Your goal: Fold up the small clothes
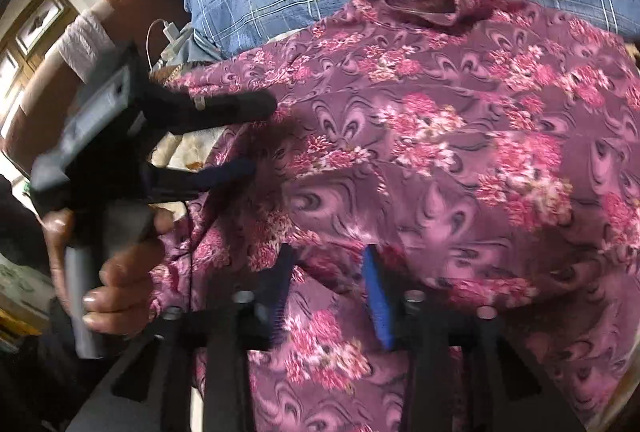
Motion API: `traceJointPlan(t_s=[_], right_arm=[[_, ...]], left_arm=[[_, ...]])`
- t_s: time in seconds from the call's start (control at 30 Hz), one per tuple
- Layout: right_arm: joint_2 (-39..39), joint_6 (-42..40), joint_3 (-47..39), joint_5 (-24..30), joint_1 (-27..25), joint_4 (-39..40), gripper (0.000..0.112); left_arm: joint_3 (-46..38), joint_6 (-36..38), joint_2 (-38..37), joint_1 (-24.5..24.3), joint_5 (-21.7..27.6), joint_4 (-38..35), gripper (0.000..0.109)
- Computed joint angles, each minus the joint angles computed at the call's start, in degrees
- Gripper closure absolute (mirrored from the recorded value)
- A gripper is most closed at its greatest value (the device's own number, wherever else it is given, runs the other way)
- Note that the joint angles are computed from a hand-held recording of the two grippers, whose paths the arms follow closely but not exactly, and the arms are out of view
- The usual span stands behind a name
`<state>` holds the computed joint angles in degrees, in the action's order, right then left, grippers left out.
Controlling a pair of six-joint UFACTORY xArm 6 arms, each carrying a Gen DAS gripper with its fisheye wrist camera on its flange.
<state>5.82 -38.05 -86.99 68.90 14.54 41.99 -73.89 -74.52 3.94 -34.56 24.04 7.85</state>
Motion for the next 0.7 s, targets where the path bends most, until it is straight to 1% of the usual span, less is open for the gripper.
traceJointPlan(t_s=[0.03,0.07,0.1,0.13,0.17,0.2,0.23,0.3,0.33,0.37,0.4,0.43,0.47,0.5,0.53,0.57,0.6,0.63,0.7], right_arm=[[-0.07,-0.46,-0.71,1.28,-2.14,1.56,0.059],[0.33,-0.41,-2.06,2.08,-3.99,3.39,0.051],[0.79,-0.07,-3.25,2.37,-5.61,4.92,0.048],[2.04,1.24,-5.01,1.25,-6.32,5.74,0.046],[2.88,3.86,-6.32,-1.24,-7.22,5.89,0.046],[3.09,6.01,-6.56,-3.34,-8.42,5.62,0.046],[3.18,9.89,-6.12,-7.84,-9.48,3.87,0.044],[3.86,16.33,-5.79,-12.87,-10.40,0.45,0.044],[3.99,19.30,-5.53,-13.87,-11.30,-0.95,0.044],[4.29,22.40,-5.51,-14.31,-12.04,-2.15,0.046],[5.26,24.68,-6.11,-14.33,-12.35,-2.76,0.046],[6.15,26.84,-6.53,-13.84,-12.73,-3.03,0.048],[7.21,27.92,-7.21,-13.59,-12.66,-3.31,0.053],[7.99,28.46,-7.68,-13.39,-12.55,-3.67,0.058],[8.84,29.22,-8.46,-13.79,-11.95,-5.28,0.076],[9.27,29.53,-9.04,-14.23,-11.48,-6.63,0.099],[9.41,29.62,-9.47,-15.14,-10.74,-7.56,0.107],[8.37,28.43,-8.23,-16.60,-10.44,-6.47,0.108],[5.06,22.14,-4.46,-18.27,-10.40,0.00,0.108]], left_arm=[[0.39,0.88,-0.38,-0.29,0.15,-0.21,0.006],[-0.87,1.91,0.38,-0.85,1.44,-0.11,0.006],[-1.50,2.37,0.72,-1.36,2.16,-0.19,0.006],[-1.66,3.27,1.02,-1.69,1.52,-1.31,0.006],[-1.77,5.70,1.49,-2.19,0.54,-4.05,0.006],[-2.43,8.20,1.99,-2.54,0.92,-6.37,0.006],[-3.97,10.15,3.05,-2.97,2.47,-7.48,0.006],[-7.44,9.10,5.11,-3.53,6.10,-3.95,0.007],[-8.78,8.19,5.88,-3.68,7.27,-1.91,0.009],[-9.67,7.05,6.41,-3.78,7.89,-0.06,0.023],[-10.58,6.35,6.91,-3.89,8.86,1.02,0.050],[-11.53,6.02,7.28,-3.99,10.57,1.61,0.066],[-11.48,6.54,7.18,-3.99,11.08,0.51,0.095],[-10.03,7.77,6.38,-3.80,9.52,-2.21,0.103],[-8.19,7.07,5.09,-3.73,7.80,-2.87,0.104],[-5.46,4.00,2.54,-3.87,5.51,-1.14,0.104],[-4.12,2.43,0.63,-4.14,4.75,0.81,0.104],[-3.95,0.46,-1.18,-4.67,5.98,3.90,0.104],[-3.91,-4.27,-5.55,-6.26,11.43,11.23,0.104]])
